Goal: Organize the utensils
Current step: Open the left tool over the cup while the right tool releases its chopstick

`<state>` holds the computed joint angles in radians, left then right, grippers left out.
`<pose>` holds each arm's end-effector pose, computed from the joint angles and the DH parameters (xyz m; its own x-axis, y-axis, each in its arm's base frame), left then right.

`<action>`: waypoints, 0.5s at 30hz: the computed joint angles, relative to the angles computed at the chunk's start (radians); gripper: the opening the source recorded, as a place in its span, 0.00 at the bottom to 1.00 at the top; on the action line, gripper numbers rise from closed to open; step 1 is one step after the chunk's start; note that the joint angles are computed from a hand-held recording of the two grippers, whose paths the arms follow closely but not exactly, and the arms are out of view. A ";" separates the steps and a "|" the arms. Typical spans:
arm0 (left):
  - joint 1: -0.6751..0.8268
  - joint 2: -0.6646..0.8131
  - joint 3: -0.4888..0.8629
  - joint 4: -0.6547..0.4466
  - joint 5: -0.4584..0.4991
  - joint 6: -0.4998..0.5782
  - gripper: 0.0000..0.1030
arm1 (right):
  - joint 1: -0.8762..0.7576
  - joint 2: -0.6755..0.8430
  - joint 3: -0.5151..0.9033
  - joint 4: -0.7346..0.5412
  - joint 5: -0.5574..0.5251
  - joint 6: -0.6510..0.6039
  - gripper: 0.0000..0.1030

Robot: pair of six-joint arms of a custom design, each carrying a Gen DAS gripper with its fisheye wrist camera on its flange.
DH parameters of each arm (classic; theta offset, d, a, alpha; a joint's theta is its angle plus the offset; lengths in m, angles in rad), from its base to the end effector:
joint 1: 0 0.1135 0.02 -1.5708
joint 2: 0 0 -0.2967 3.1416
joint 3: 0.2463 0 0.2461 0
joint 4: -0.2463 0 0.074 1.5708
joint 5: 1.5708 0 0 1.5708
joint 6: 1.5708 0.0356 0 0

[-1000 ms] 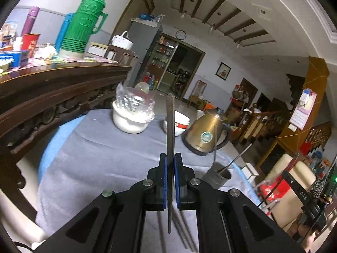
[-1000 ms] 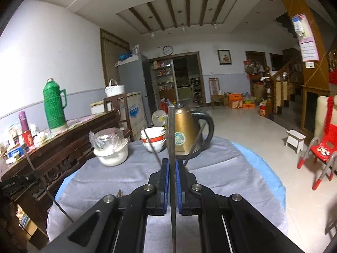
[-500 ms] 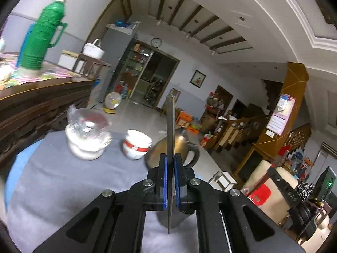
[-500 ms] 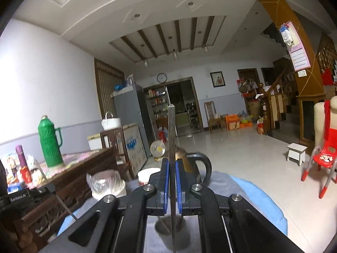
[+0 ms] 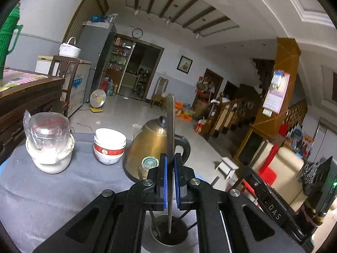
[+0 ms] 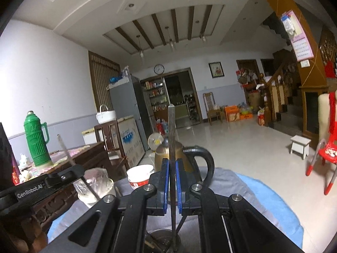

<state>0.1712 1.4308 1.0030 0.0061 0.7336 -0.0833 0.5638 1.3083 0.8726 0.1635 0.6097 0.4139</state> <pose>0.3118 0.0297 0.3218 -0.4415 -0.1390 -0.8864 0.4402 0.8273 -0.3490 0.2510 0.1346 0.3260 -0.1968 0.2657 -0.9438 0.1171 0.9621 0.2464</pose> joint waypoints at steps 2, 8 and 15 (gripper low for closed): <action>-0.030 0.018 -0.007 0.014 -0.041 0.010 0.06 | -0.028 0.019 -0.007 0.009 -0.039 0.018 0.07; -0.089 0.070 -0.014 0.026 -0.117 0.057 0.06 | -0.063 0.055 -0.026 0.010 -0.101 0.044 0.07; -0.123 0.082 -0.003 -0.051 -0.188 0.137 0.14 | -0.032 0.102 0.015 -0.111 -0.099 0.088 0.09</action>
